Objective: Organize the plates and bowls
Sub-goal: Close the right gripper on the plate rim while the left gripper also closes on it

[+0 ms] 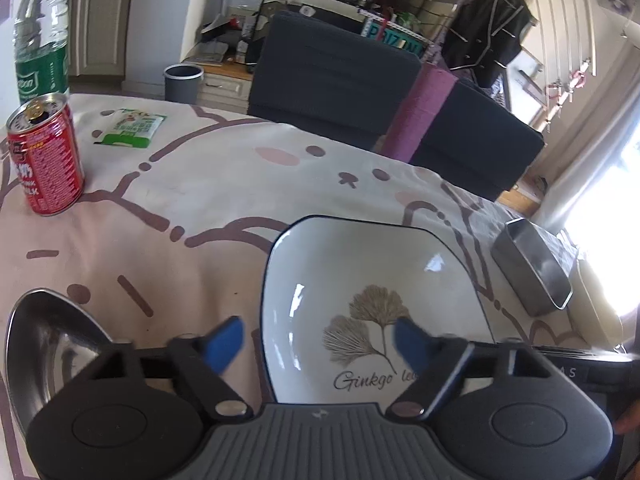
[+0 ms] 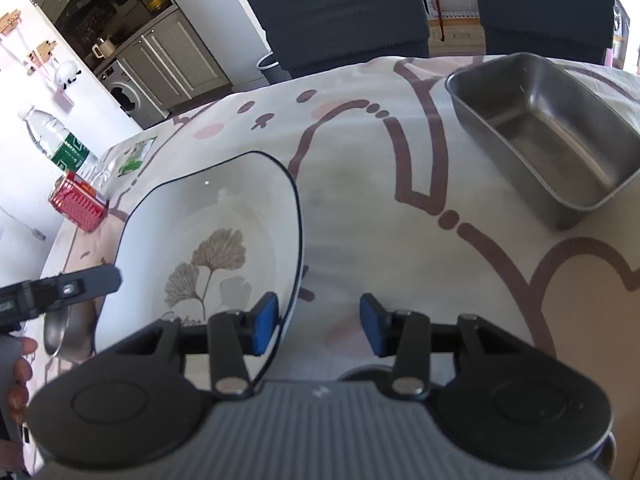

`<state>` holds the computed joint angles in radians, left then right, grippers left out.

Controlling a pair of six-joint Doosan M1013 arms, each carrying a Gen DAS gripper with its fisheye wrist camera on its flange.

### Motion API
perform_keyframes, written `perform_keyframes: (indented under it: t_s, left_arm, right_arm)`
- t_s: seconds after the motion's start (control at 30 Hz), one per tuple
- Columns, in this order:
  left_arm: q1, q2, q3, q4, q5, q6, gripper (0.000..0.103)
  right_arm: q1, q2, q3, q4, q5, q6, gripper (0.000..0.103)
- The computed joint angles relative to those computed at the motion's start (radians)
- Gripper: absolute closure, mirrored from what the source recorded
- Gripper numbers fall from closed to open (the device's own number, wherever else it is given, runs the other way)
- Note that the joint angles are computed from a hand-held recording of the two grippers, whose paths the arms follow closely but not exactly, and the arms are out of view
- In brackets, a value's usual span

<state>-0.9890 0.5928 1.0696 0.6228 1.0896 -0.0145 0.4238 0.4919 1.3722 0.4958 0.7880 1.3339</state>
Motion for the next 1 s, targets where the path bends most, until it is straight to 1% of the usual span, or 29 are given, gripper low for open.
perform_keyframes:
  t_s: [0.03, 0.1, 0.17, 0.23, 0.27, 0.33, 0.37, 0.43, 0.57, 0.73, 0.77, 0.9, 1.0]
  left_arm:
    - [0.001, 0.0, 0.002, -0.004, -0.001, -0.002, 0.036]
    - [0.003, -0.001, 0.005, -0.017, -0.004, 0.0, 0.044]
    - [0.004, -0.001, 0.005, -0.022, 0.002, 0.005, 0.048]
    - [0.006, 0.0, 0.005, -0.025, 0.01, 0.008, 0.054]
    - [0.006, 0.0, 0.006, -0.025, 0.012, 0.006, 0.055]
    - [0.008, 0.001, 0.007, -0.03, 0.017, 0.007, 0.062]
    - [0.01, 0.002, 0.007, -0.033, 0.018, 0.008, 0.064]
    - [0.013, 0.003, 0.009, -0.041, 0.018, 0.008, 0.071]
    - [0.016, 0.003, 0.018, -0.048, 0.006, 0.02, 0.074]
    - [0.021, 0.003, 0.024, -0.071, 0.002, 0.034, 0.08]
    - [0.022, 0.004, 0.024, -0.077, 0.003, 0.036, 0.084]
    - [0.022, -0.004, 0.04, -0.07, -0.016, 0.018, 0.087]
    - [0.018, -0.001, 0.03, -0.063, 0.002, 0.028, 0.087]
  right_arm:
    - [0.001, -0.002, 0.004, 0.01, -0.007, -0.007, 0.063]
    - [0.003, -0.003, 0.005, 0.028, -0.011, -0.012, 0.078]
    - [0.007, 0.0, 0.004, 0.036, -0.023, -0.011, 0.083]
    - [0.008, 0.007, -0.006, 0.044, -0.026, -0.009, 0.085]
    - [0.01, 0.012, -0.014, 0.037, -0.026, 0.001, 0.086]
    - [0.013, 0.015, -0.017, 0.025, -0.029, 0.001, 0.086]
    - [0.013, 0.017, -0.019, 0.022, -0.031, -0.004, 0.087]
    - [0.015, 0.021, -0.022, 0.01, -0.032, -0.001, 0.089]
    - [0.011, 0.025, -0.024, 0.035, -0.027, 0.0, 0.089]
    - [0.001, 0.034, -0.024, 0.09, -0.026, -0.004, 0.089]
    - [0.001, 0.036, -0.024, 0.096, -0.03, -0.004, 0.089]
    - [0.005, 0.037, -0.013, 0.111, -0.068, -0.027, 0.088]
    - [0.01, 0.031, -0.009, 0.087, -0.075, -0.043, 0.088]
